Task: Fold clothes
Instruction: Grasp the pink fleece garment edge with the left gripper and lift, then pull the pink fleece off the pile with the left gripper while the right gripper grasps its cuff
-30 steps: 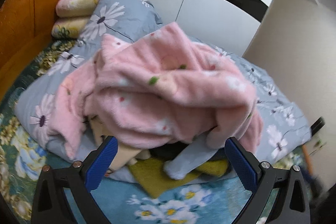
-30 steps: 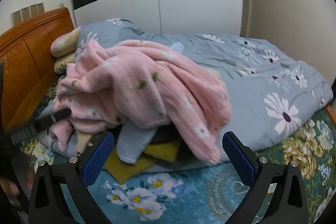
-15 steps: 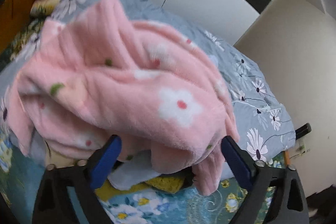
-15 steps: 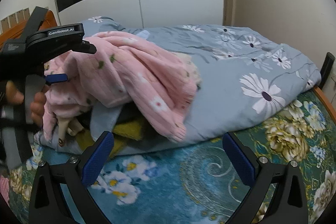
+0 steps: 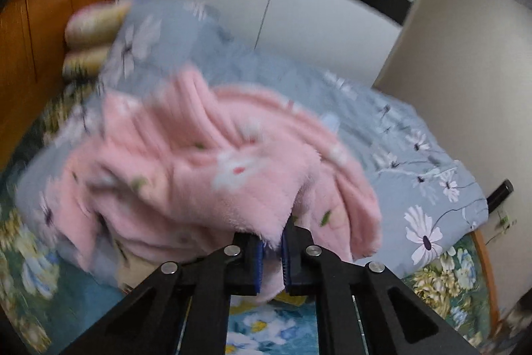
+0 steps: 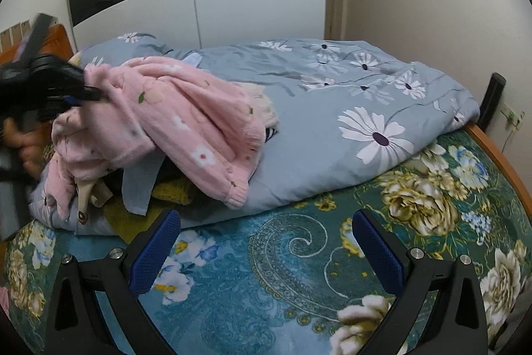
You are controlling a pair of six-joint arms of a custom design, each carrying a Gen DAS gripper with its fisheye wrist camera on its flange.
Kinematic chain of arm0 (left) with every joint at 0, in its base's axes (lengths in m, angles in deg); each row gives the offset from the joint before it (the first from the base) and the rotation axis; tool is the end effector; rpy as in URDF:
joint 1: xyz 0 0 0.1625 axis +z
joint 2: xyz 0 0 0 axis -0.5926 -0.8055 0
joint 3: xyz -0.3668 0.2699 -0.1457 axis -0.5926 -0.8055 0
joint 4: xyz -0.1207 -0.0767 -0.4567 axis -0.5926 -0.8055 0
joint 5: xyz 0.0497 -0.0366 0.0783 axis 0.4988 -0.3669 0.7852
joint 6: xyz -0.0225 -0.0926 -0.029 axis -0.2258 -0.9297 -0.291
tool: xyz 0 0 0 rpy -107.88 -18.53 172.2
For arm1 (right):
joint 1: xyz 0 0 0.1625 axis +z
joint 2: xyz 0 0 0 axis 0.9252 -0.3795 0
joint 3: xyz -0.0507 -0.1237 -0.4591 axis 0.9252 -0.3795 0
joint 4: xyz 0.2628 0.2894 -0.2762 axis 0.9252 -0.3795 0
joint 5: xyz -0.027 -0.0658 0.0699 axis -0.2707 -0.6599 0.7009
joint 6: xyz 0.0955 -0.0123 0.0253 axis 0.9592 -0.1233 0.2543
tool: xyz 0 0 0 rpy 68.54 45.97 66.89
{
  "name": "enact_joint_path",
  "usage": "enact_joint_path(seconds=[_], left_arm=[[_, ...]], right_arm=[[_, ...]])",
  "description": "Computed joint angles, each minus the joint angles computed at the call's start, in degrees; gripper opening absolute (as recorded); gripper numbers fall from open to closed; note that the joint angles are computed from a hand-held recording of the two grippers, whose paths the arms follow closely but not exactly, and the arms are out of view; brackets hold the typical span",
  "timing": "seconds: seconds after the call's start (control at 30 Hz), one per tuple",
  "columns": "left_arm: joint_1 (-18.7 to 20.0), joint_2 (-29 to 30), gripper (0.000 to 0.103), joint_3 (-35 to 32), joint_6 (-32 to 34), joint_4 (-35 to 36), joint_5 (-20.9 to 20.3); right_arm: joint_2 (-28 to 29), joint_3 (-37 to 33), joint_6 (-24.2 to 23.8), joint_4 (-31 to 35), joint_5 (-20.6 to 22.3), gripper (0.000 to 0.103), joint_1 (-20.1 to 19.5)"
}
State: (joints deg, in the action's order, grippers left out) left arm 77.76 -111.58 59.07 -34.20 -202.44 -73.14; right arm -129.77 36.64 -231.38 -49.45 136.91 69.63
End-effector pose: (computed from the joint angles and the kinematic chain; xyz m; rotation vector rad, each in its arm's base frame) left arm -0.2262 -0.4711 0.3771 0.4418 2.4899 -1.0076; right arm 0.3727 -0.2875 0.1574 0.1022 -2.1167 1.0526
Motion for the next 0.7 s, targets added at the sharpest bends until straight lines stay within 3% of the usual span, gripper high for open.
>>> enact_joint_path(seconds=[0.13, 0.27, 0.5, 0.7], left_arm=[[-3.69, -9.36, 0.009, 3.21, 8.66, -2.05, 4.15], [-5.9, -17.6, 0.009, 4.9, 15.08, -2.39, 10.1], [-9.63, -31.08, 0.009, 6.46, 15.27, 7.06, 22.64], [-6.73, -35.89, 0.009, 4.69, 9.83, 14.76, 24.27]], right_arm=[[-0.15, 0.36, 2.49, 1.05, -0.5, 0.103, 1.12], [-1.99, 1.56, 1.94, -2.87, -4.98, 0.103, 0.73], [-6.64, 5.25, 1.67, -16.82, -21.19, 0.103, -4.39], [-10.64, 11.15, 9.98, -31.23, -36.68, 0.102, -13.12]])
